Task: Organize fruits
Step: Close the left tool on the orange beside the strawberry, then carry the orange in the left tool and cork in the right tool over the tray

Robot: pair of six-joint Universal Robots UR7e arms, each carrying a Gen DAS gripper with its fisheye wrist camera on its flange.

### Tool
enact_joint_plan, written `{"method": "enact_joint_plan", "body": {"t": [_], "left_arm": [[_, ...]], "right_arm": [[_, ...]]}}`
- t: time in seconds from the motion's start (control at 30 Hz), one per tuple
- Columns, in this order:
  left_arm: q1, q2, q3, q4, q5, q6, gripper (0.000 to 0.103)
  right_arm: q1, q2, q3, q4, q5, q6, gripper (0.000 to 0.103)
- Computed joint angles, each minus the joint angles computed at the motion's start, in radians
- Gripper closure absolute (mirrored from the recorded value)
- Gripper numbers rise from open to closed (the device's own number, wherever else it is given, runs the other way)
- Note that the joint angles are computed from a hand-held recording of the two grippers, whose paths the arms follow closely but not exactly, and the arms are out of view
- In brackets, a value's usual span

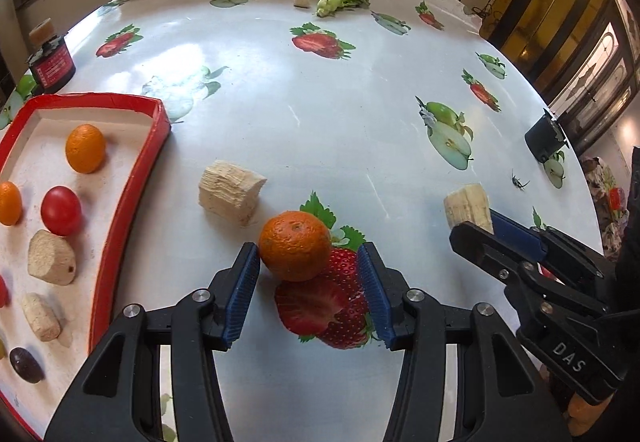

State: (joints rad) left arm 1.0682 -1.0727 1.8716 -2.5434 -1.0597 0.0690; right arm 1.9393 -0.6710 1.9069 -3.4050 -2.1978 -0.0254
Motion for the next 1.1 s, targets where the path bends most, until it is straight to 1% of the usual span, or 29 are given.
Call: {"method": "enact_joint_plan", "body": {"t": [0.03,0.07,0.13,0.2,0.43,0.77,1.1], "left_arm": [[0.002,0.003,0.002,-0.012,0.004,0.002,0.068],[0.006,0.001,0.002,-0.012,-0.005,0.003,0.07],[0.012,-0.008,0.003,-0.008,-0.021,0.004,0.07],[0.011,-0.02,0.014,-0.017,-0.012,0.01,0.07],[0.007,-0.077,0.055,-0.031,-0.015,0.019,0.07],[0.002,-0.163,0.098,-0.044,-0.008,0.024,0.07],[0.018,-0.229,0.126,-0.05,0.003,0.028,0.07]], "right_arm": [[0.001,-0.003,0.005,-0.002,-0.003,0.001,0.074],[0.0,-0.006,0.008,-0.003,-0.004,0.003,0.074],[0.001,-0.012,0.015,-0.007,-0.007,0.005,0.074],[0.002,-0.016,0.022,-0.011,-0.008,0.007,0.074],[0.019,-0.014,0.026,-0.01,-0.001,0.009,0.074],[0.058,0.01,0.0,0.013,0.001,0.004,0.074],[0.094,0.04,-0.028,0.035,-0.001,0.004,0.074]]}}
